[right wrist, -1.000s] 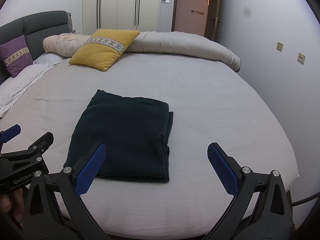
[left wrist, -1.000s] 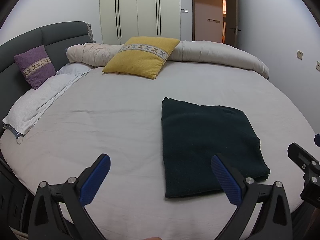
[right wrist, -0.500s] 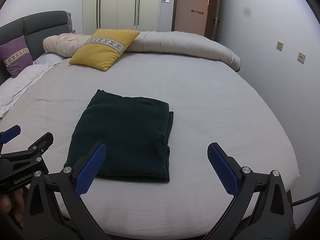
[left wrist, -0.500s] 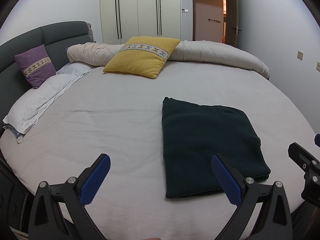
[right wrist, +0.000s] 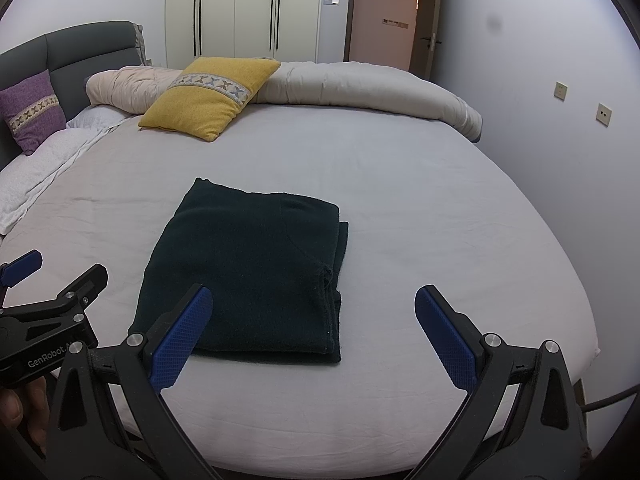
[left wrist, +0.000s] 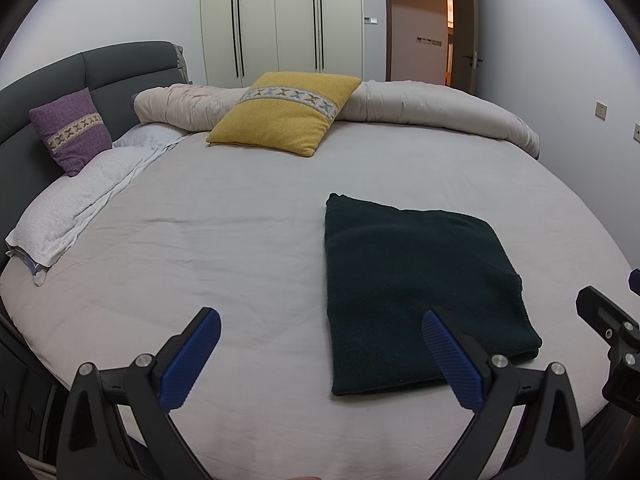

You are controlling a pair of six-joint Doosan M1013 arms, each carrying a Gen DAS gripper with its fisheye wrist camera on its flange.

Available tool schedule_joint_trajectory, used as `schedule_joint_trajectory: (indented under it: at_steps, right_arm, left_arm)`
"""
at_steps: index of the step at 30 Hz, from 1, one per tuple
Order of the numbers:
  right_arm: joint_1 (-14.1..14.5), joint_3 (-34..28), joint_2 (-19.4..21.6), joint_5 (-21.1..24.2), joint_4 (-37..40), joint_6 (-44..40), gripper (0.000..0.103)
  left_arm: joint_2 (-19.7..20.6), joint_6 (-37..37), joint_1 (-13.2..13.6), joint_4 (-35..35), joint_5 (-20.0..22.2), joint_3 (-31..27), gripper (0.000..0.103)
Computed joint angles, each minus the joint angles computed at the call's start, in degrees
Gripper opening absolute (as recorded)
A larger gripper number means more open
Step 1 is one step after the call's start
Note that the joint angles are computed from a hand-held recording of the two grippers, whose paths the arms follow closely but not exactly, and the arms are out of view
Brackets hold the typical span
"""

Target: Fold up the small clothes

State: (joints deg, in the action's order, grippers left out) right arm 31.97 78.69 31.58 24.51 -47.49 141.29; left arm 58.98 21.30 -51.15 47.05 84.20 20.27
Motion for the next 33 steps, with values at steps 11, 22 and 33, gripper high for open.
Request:
schedule_joint_trajectory:
  at_steps: [11, 22, 33]
  right_arm:
    - [-0.1, 0.0, 0.0, -0.1, 0.5, -0.5, 0.103]
    - [0.2, 0.4, -0.1, -0.1, 0.4, -0.4, 0.103]
    - [0.7, 0.9, -0.3, 0.1, 0.2, 0.4, 0.103]
  left_arm:
    - [-0.3, -0.3, 0.0, 0.0, -0.3, 0.7, 0.103]
    - [-0.7, -0.6, 0.0, -0.2, -0.6, 1.6, 0.103]
    - [-0.9, -1.1, -0.1, -0.2, -0.7, 2.2, 0.103]
